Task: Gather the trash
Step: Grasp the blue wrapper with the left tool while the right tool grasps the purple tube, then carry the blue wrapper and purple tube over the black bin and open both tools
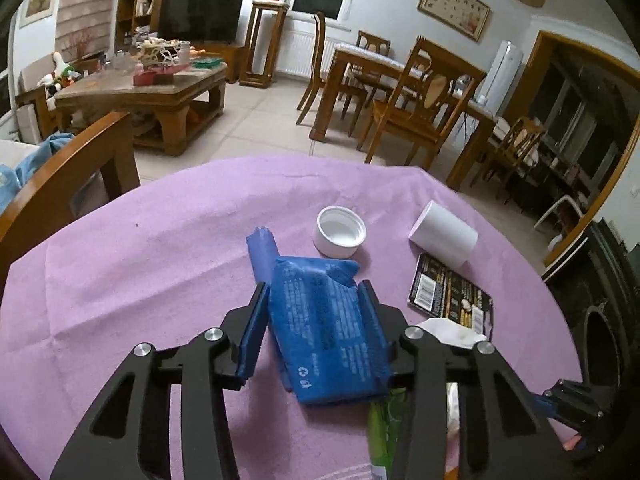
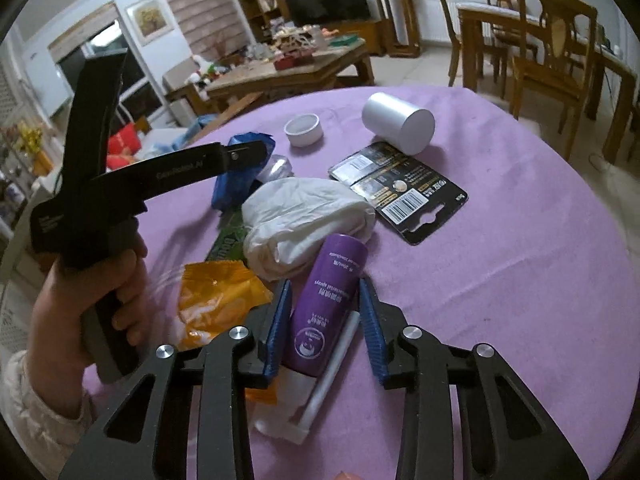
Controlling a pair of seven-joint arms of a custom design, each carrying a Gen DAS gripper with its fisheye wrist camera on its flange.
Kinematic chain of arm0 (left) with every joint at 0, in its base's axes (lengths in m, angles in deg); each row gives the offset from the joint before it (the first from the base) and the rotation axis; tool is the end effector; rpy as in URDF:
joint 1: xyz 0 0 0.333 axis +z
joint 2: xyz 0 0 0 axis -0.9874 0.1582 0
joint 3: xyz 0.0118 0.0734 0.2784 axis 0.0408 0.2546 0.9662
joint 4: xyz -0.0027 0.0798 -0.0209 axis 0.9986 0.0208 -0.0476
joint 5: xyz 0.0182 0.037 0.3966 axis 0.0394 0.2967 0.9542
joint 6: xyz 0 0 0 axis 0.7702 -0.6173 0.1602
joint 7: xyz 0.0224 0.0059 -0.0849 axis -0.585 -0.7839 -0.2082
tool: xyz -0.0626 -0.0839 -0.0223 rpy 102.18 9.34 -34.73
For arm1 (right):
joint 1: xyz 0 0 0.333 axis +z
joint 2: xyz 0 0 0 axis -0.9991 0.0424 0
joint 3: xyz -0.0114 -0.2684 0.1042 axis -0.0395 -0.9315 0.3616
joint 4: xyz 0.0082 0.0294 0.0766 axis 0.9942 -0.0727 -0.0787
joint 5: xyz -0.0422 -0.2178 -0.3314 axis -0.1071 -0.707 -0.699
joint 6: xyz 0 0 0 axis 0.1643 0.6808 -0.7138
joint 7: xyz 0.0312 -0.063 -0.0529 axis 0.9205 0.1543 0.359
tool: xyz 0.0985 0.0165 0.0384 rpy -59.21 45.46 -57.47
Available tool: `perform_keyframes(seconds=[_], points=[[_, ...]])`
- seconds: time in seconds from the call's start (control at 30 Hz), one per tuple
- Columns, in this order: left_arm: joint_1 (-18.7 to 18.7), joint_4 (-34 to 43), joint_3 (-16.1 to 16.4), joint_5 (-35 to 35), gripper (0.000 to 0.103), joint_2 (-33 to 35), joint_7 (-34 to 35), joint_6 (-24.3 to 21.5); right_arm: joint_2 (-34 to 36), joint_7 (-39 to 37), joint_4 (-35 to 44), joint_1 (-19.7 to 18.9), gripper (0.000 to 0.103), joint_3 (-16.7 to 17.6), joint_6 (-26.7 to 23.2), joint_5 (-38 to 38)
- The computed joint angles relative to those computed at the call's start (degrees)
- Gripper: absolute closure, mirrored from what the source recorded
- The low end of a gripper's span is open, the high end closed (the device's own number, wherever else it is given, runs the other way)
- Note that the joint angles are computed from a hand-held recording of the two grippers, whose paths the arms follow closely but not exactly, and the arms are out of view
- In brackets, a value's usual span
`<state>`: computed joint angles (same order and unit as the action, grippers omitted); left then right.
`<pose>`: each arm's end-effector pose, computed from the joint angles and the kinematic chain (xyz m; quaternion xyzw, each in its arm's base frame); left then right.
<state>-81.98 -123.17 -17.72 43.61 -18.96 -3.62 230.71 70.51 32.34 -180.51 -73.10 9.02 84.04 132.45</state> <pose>0.5694 -0.0851 0.4805 -0.7172 0.5767 -0.3326 0.2059 0.5766 0.1819 0.4657 -0.7891 0.4618 -0.0355 0.4035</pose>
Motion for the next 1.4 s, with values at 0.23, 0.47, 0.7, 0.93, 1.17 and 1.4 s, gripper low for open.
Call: perform_keyframes(seconds=[0.23, 0.47, 0.7, 0.93, 1.17, 1.4], points=[[-1.92, -6.37, 0.96, -7.89, 0.059, -5.79, 3.89, 9.85, -5.9, -9.04, -5.76, -1.69, 0.074, -3.03, -1.31, 13.75], [-11.5, -8.34, 7.55, -18.39, 0.059, -7.94, 11.43, 13.37, -13.17, -16.19, -12.17, -3.15, 0.076, -7.8, -3.69, 22.65], [-22.52, -6.79, 11.88, -26.88, 0.059, -8.64, 22.8, 13.59, -19.9, -20.96, -17.43, -5.53, 0.077, -12.38, -5.9, 27.76], [-37.83, 1.85, 16.68, -45.25, 0.059, -3.84, 43.38, 10.86, -26.05, -24.24, -21.67, -9.93, 0.077, -17.22, -6.5, 29.6], [-39.32, 12.1, 11.47, -58.1, 0.059, 4.74, 55.43, 5.24, -27.52, -27.48, -24.01, -15.06, 0.077, -21.2, -3.8, 30.63], [-37.56, 20.37, 4.54, -52.19, 0.059, 13.16, 54.05, 0.66, -24.42, -30.19, -24.77, -19.7, 0.077, -23.19, -1.64, 31.81]])
